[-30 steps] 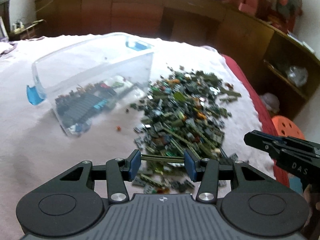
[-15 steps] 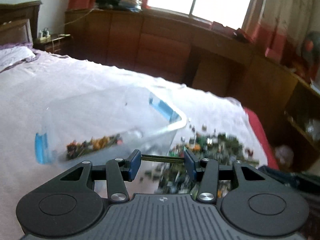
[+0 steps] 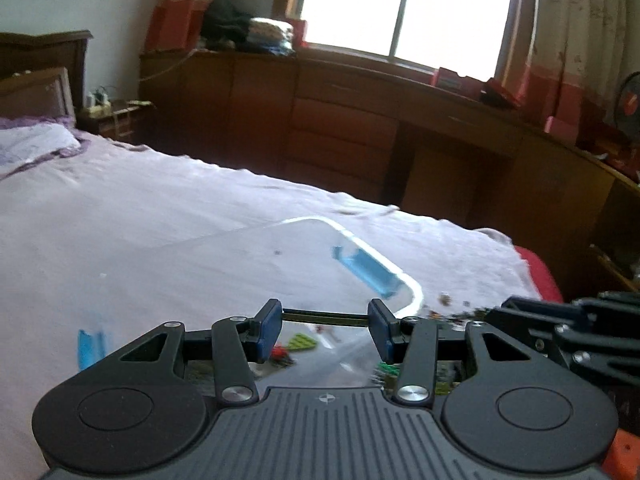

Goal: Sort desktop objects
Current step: 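Carry the green bar and grey piece up over the clear box, then open both tools to drop the pieces into the clear box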

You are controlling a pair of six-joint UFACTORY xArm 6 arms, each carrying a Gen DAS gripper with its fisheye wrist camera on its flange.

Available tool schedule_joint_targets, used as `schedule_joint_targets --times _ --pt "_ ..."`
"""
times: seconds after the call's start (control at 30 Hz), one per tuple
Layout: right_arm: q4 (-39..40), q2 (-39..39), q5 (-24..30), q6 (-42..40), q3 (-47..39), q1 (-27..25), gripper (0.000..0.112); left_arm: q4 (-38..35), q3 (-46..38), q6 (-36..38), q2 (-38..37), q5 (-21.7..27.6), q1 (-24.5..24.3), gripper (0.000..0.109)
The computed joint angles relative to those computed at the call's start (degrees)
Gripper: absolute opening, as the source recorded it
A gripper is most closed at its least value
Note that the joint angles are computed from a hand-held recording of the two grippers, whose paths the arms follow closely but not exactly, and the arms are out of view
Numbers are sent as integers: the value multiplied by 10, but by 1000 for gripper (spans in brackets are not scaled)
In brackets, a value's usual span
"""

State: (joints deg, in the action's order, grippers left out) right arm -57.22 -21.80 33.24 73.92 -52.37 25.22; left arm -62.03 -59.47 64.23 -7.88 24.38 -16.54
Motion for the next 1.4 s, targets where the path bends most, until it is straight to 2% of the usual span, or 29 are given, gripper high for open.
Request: schedule_joint_targets --times 0.1,0.17,0.4,0.53,0.77,1.03,1.4 --pt "4 41 -17 -23 -29 -8 16 -25 -7 34 15 -28 3 48" --pt "4 64 -27 -30 -47 -13 16 -19 -11 31 25 -38 5 48" --pt "-13 112 -56 -17 -86 -29 16 9 -26 -12 48 -33 23 48" --pt "-12 135 -67 -19 -103 -38 16 -2 -37 -15 58 -26 39 48" --pt "-62 175 -54 -8 -137 -32 16 -122 -50 75 68 17 71 48" --pt "-60 224 -67 -24 -179 -31 16 -90 -54 42 89 -3 66 48" --pt "-24 276 -67 -35 -209 -39 16 -76 -60 28 99 10 74 48"
